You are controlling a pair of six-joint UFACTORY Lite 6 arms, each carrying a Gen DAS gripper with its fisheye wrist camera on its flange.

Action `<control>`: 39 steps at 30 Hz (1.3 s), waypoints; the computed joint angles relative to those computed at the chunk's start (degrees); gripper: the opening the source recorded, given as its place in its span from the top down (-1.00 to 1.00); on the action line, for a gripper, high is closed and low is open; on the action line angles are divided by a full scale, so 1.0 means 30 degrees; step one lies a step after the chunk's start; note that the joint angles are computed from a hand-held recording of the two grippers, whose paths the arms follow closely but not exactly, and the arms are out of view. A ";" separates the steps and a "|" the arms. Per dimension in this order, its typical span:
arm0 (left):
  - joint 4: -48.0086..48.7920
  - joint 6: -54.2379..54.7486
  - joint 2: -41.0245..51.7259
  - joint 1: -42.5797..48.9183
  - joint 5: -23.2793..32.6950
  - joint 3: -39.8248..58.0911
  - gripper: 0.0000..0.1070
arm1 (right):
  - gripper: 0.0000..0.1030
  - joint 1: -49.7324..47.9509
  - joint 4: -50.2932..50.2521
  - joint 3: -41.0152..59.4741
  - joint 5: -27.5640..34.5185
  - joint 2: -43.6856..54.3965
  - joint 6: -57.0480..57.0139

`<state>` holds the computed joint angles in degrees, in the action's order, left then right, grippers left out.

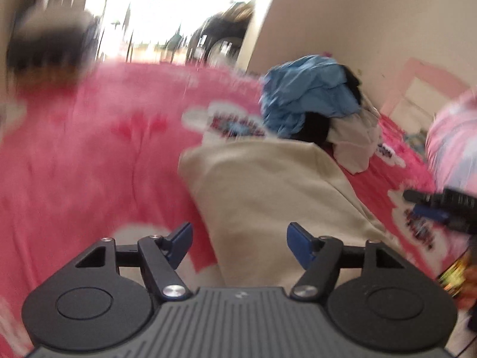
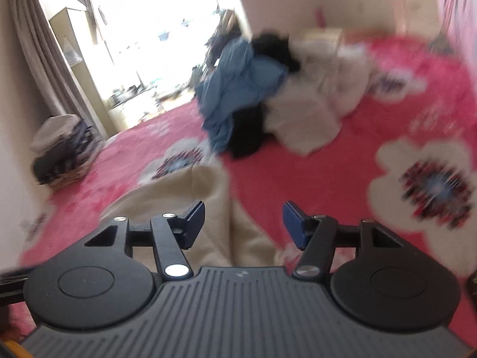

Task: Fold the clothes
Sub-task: 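Grasp the folded hoodie bundle with both grippers and lift it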

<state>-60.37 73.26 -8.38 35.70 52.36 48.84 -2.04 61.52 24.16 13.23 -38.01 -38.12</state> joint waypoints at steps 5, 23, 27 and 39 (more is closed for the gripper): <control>0.1269 -0.1800 0.6321 0.1346 0.3624 0.4338 -0.47 | -0.39 -0.5726 0.7150 0.4249 0.9011 0.9473 -0.8946; -0.0836 -0.0604 1.1371 -0.1933 0.3408 0.6163 -0.59 | -0.57 -0.6302 0.4040 1.9596 1.8398 2.7197 -0.7642; -0.1135 -0.0434 1.1730 -0.2123 0.3358 0.6387 -0.59 | -0.61 -0.5542 0.4567 2.2210 1.9236 2.9216 -0.7293; -0.1345 -0.0554 1.0801 -0.2145 0.2721 0.5695 -0.28 | -0.15 -0.5282 0.4337 1.7771 1.9966 2.6931 -1.0286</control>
<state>-64.40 71.60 24.03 29.26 60.52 65.92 -17.89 74.53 77.48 73.13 42.78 -68.98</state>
